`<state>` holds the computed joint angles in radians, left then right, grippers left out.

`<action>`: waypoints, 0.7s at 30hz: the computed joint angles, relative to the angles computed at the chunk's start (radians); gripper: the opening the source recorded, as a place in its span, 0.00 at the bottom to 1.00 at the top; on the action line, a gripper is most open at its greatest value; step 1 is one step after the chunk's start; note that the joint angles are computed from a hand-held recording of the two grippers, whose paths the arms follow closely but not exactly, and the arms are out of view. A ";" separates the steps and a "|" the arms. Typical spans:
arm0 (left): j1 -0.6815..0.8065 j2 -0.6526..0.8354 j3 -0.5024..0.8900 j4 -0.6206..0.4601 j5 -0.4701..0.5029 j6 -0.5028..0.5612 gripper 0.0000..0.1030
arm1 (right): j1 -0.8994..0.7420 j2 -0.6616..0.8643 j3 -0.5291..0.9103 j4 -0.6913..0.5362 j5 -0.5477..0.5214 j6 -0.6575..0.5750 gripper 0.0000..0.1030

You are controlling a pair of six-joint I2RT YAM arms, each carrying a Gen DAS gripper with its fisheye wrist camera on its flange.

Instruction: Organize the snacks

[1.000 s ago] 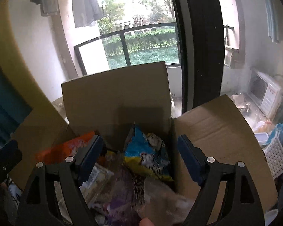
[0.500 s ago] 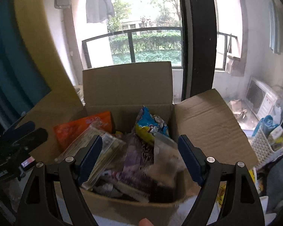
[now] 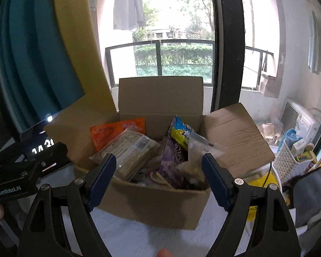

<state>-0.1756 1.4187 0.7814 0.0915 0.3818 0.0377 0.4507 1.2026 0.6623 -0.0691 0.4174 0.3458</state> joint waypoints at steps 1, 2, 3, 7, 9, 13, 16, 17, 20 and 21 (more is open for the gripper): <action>0.003 -0.023 -0.017 -0.004 0.002 0.005 0.94 | 0.016 -0.016 -0.009 -0.011 0.014 0.009 0.82; 0.005 -0.051 -0.038 -0.010 0.002 0.012 0.94 | 0.032 -0.032 -0.019 -0.021 0.027 0.018 0.82; 0.006 -0.070 -0.053 -0.012 0.005 0.018 0.94 | 0.048 -0.048 -0.028 -0.032 0.039 0.026 0.82; 0.024 -0.168 -0.131 -0.030 0.031 0.037 0.94 | 0.118 -0.097 -0.058 -0.073 0.094 0.062 0.82; 0.036 -0.217 -0.163 -0.048 0.047 0.047 0.94 | 0.155 -0.127 -0.072 -0.099 0.125 0.083 0.82; 0.057 -0.317 -0.224 -0.079 0.066 0.073 0.94 | 0.233 -0.190 -0.102 -0.160 0.191 0.141 0.82; 0.079 -0.389 -0.264 -0.118 0.093 0.089 0.94 | 0.296 -0.227 -0.117 -0.213 0.244 0.193 0.82; 0.092 -0.422 -0.280 -0.139 0.109 0.097 0.94 | 0.326 -0.243 -0.123 -0.239 0.267 0.220 0.82; 0.118 -0.520 -0.326 -0.183 0.129 0.112 0.94 | 0.408 -0.269 -0.131 -0.311 0.334 0.297 0.82; 0.127 -0.551 -0.336 -0.204 0.137 0.118 0.94 | 0.433 -0.271 -0.129 -0.333 0.353 0.321 0.82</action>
<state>-0.0487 0.8679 0.4455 -0.1127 0.5185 0.1558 0.8839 0.9319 0.5331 -0.4016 0.7705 0.6668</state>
